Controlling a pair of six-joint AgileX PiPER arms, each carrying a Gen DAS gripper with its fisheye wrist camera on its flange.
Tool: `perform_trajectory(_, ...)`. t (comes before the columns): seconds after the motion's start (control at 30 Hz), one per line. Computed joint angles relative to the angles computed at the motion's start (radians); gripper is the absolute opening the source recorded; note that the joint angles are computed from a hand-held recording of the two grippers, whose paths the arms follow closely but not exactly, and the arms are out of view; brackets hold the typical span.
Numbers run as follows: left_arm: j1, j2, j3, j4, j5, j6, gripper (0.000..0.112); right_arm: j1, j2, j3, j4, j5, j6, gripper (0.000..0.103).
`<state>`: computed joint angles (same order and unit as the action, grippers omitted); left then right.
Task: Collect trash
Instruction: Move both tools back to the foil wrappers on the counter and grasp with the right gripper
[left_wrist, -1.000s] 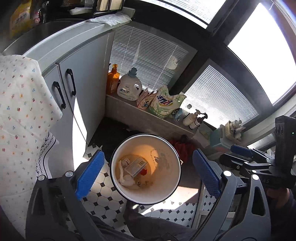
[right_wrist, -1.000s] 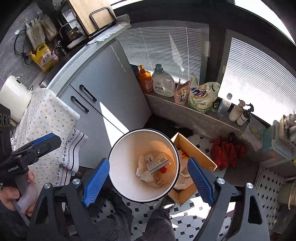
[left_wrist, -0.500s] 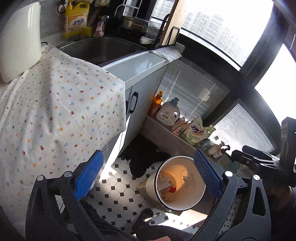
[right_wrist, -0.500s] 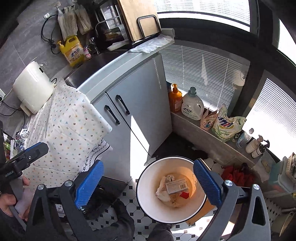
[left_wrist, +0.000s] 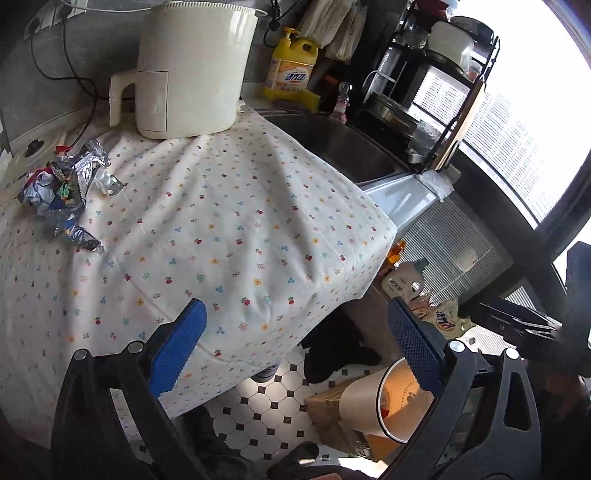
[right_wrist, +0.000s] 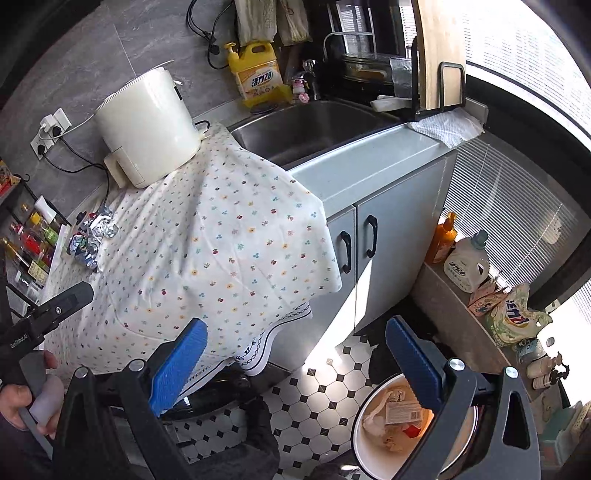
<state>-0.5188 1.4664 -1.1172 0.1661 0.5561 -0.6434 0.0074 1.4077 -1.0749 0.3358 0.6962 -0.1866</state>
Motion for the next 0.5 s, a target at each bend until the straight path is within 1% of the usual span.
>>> perform_trajectory(0.2,0.19,-0.121,0.109,-0.064,-0.016,0.082,0.097,0.211,0.134,-0.168,-0.108,0.003,0.134,0.095)
perform_trajectory(0.5,0.495,-0.255,0.202,-0.22,-0.007,0.307,0.097,0.44,0.354,-0.462,-0.158,0.044,0.214,0.095)
